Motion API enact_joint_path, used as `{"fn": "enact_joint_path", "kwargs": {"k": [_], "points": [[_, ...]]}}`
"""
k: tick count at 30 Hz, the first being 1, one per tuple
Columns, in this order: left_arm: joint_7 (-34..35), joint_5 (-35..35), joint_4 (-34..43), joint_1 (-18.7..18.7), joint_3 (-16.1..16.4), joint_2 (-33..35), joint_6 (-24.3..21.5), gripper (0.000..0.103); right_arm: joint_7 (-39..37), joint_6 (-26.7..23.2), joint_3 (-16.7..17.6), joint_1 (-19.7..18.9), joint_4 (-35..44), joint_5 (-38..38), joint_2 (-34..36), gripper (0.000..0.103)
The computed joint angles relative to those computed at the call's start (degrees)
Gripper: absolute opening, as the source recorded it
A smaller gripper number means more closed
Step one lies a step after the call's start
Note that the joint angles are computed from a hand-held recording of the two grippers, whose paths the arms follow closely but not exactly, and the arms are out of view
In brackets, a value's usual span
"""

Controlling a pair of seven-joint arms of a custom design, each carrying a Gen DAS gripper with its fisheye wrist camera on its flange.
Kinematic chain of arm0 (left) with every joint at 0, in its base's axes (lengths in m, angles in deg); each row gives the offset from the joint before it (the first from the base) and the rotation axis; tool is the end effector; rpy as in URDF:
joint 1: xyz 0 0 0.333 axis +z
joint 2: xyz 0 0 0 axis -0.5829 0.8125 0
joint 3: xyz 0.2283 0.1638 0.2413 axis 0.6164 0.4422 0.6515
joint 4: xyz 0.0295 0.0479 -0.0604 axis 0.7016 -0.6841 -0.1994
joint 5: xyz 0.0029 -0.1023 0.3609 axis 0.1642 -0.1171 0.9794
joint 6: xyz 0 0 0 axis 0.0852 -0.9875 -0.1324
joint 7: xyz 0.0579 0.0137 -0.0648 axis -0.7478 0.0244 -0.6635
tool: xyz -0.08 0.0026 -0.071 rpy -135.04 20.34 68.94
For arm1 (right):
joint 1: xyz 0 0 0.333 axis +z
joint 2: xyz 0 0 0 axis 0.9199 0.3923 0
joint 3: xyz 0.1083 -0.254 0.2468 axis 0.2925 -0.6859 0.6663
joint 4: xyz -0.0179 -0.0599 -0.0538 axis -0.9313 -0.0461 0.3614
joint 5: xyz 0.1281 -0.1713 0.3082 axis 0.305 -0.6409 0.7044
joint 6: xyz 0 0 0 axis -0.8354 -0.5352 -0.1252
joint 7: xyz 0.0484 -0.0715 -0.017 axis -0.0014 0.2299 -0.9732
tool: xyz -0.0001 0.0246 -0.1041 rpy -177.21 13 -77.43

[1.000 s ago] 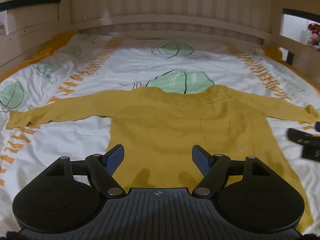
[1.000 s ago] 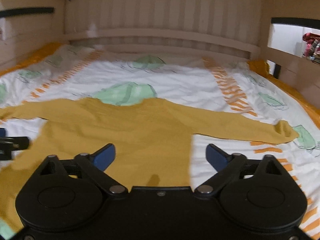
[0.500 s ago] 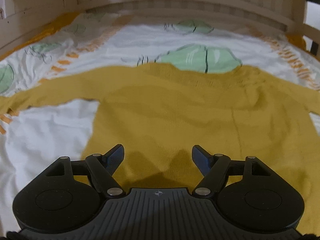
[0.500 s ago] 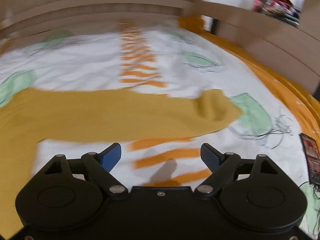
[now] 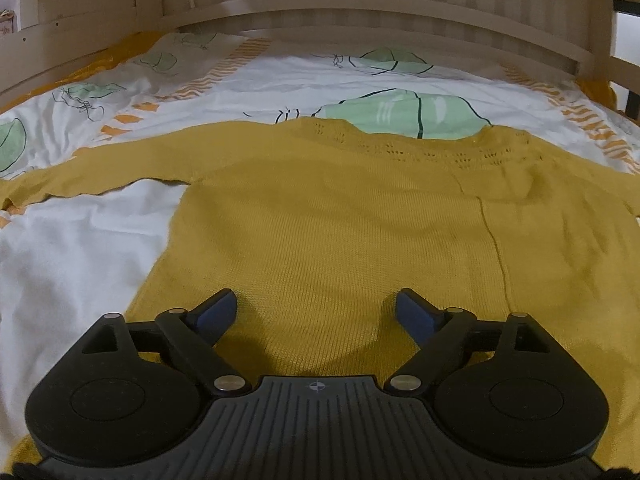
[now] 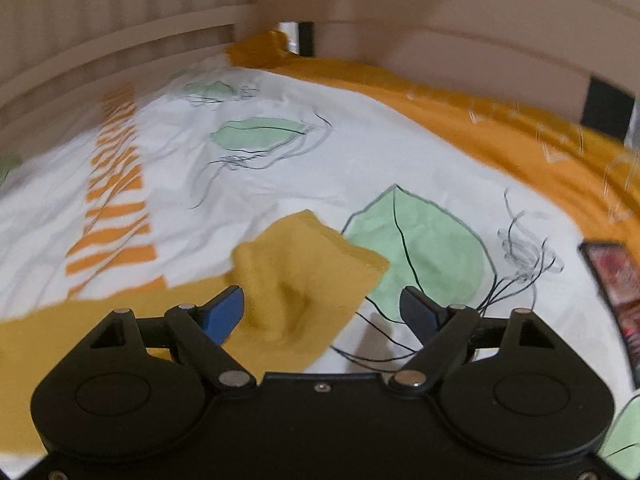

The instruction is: Fold small clothes

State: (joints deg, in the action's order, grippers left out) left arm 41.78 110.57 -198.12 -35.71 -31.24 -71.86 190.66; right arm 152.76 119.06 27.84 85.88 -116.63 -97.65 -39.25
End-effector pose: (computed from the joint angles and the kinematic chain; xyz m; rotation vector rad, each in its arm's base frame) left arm 0.3611 -0.1349 0.4530 -1.9638 1.2402 -0.5541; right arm 0.5788 0.2123 0.5024 -1.4050 2.0467 -0.8080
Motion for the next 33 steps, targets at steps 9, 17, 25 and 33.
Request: {"fn": "enact_joint_path", "kwargs": {"k": [9,17,25,33], "points": [[-0.9,1.0,1.0,-0.4,0.3,1.5,-0.8,0.093,1.2,8.4,-2.1,-1.2,-1.6,3.3,1.3,0.050],[-1.1,1.4,0.8,-0.6,0.8,1.4,-0.6,0.094,-7.5,14.4,-0.6,-2.1,-1.9,12.8,-1.8,0.017],[-1.7,2.0,0.7,-0.5,1.0,1.4,-0.2,0.093,-23.1,18.2,4.5,2.1,6.6,24.8,-0.3,0.017],[-3.8,3.6,0.2,-0.1,1.5,1.1,1.4,0.093,-37.0,13.1,8.7,10.7,20.3,34.7,7.0,0.021]]}}
